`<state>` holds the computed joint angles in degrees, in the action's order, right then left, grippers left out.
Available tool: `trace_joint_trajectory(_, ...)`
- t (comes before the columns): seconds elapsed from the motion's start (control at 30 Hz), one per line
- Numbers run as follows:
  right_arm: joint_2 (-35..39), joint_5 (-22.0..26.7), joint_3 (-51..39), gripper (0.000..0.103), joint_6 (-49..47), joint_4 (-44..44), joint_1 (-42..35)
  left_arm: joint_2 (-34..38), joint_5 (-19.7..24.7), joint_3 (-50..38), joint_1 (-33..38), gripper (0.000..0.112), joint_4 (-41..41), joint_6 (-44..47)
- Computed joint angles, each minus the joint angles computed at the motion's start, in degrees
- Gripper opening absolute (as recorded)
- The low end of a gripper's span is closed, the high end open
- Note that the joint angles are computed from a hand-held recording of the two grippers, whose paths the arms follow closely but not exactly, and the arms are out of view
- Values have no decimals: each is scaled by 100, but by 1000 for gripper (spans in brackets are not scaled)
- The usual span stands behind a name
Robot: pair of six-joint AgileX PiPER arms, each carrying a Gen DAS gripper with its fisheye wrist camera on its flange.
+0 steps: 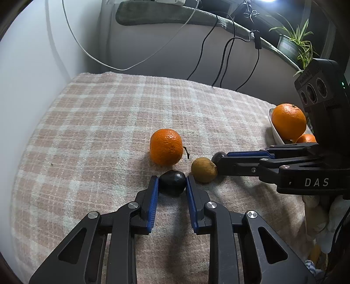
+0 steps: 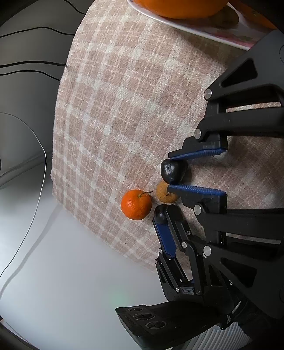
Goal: Organize fruits
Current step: 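Lift the dark plum with the left tool while the right tool carries its plum toward the plate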
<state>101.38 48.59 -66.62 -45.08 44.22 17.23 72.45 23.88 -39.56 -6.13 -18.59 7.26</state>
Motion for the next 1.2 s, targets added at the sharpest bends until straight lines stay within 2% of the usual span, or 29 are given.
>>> trace_joint_trajectory(0.23,-216,-76,191,23,-98,26,-56,-169,17,67,-5,23,45,-165)
trace_joint_trajectory(0.63,-899,-185,723,23,-402,128,-214,-693,17,231,-438,23,698,-1154)
trace_joint_trajectory(0.97,-1790,-286,1357,23,-764,326,-431,-1115,105,205,-1344,23,2117,-2943)
trace_joint_trajectory(1.2,-2243,31,1619,23,-1096,686,-1008,-1195,145,136,-1891,23,2830,-3904)
